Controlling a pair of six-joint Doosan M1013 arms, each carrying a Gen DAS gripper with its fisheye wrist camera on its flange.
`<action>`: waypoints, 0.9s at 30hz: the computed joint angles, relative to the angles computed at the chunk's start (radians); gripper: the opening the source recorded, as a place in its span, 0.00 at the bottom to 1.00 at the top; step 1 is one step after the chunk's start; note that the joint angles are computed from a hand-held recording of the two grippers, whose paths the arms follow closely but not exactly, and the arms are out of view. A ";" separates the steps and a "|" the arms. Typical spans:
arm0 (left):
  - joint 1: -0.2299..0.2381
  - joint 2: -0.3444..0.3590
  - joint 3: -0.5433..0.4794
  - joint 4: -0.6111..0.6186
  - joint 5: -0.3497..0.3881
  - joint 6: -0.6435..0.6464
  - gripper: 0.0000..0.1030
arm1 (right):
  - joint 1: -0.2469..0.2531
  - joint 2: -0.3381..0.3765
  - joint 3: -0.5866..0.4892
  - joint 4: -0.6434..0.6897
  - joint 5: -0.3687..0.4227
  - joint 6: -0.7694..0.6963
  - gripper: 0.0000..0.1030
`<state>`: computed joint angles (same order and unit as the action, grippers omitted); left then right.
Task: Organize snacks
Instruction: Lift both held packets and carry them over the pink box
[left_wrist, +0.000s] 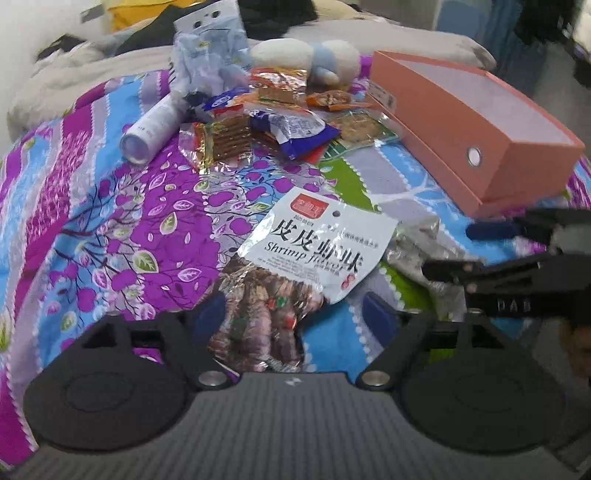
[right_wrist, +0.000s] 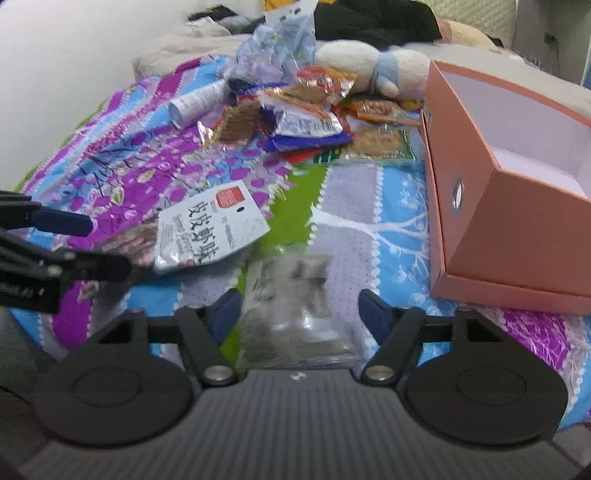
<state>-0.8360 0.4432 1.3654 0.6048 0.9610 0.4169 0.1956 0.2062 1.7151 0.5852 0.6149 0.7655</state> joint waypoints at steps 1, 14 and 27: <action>0.003 -0.001 0.002 -0.008 -0.002 0.027 0.88 | -0.001 0.004 -0.003 0.005 0.008 -0.005 0.71; 0.048 0.032 -0.017 -0.100 0.010 0.309 0.93 | 0.021 0.016 0.001 -0.068 -0.004 -0.004 0.46; 0.109 0.051 -0.003 -0.230 -0.072 0.354 0.93 | 0.007 0.008 0.014 -0.066 -0.012 0.026 0.44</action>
<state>-0.7271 0.4943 1.3620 0.3746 0.8889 0.7707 0.2024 0.2146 1.7289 0.5190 0.6029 0.7910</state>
